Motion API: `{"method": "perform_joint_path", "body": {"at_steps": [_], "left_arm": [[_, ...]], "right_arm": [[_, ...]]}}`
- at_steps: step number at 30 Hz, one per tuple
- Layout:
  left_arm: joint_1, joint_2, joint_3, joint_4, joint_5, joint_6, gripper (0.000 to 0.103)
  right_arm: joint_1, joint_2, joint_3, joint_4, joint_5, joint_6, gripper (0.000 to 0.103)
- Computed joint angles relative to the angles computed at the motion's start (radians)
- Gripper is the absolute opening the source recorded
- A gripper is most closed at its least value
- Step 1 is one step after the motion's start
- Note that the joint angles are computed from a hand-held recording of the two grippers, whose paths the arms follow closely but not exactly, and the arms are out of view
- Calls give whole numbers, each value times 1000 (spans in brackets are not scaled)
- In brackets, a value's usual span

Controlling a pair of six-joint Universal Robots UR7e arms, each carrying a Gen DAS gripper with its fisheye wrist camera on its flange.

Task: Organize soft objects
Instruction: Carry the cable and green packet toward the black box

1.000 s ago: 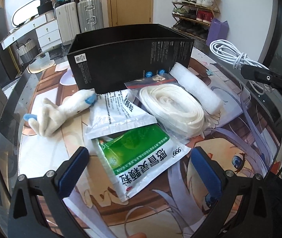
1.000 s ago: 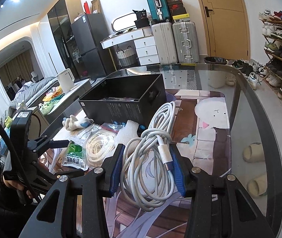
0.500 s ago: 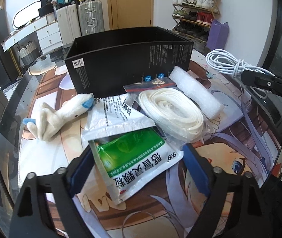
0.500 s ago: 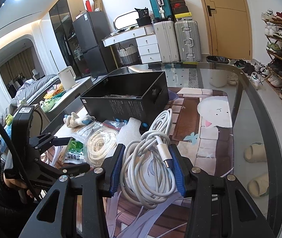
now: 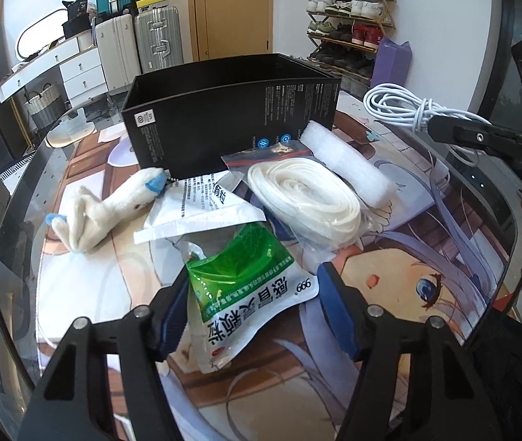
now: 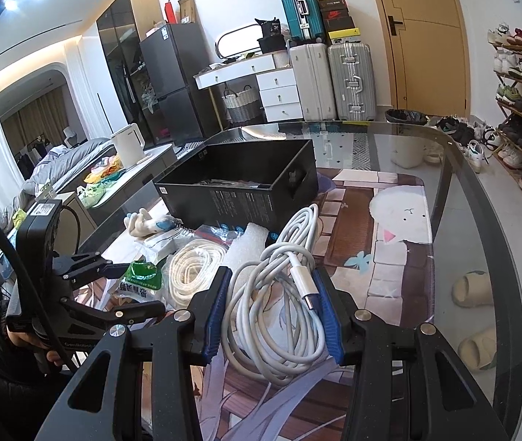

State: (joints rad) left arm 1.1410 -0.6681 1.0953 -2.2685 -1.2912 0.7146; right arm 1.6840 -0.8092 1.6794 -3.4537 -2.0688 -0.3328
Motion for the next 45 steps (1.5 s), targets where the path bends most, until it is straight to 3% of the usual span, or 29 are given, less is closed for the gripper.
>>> {"method": "perform_joint_path", "body": {"at_steps": [23, 45], "left_arm": [[7, -86, 49, -31, -117, -2, 64], [-9, 32, -154, -77, -150, -42, 64]], "right_arm": [[19, -2, 15, -51, 54, -37, 45], [57, 38, -116, 33, 77, -82, 45]]}}
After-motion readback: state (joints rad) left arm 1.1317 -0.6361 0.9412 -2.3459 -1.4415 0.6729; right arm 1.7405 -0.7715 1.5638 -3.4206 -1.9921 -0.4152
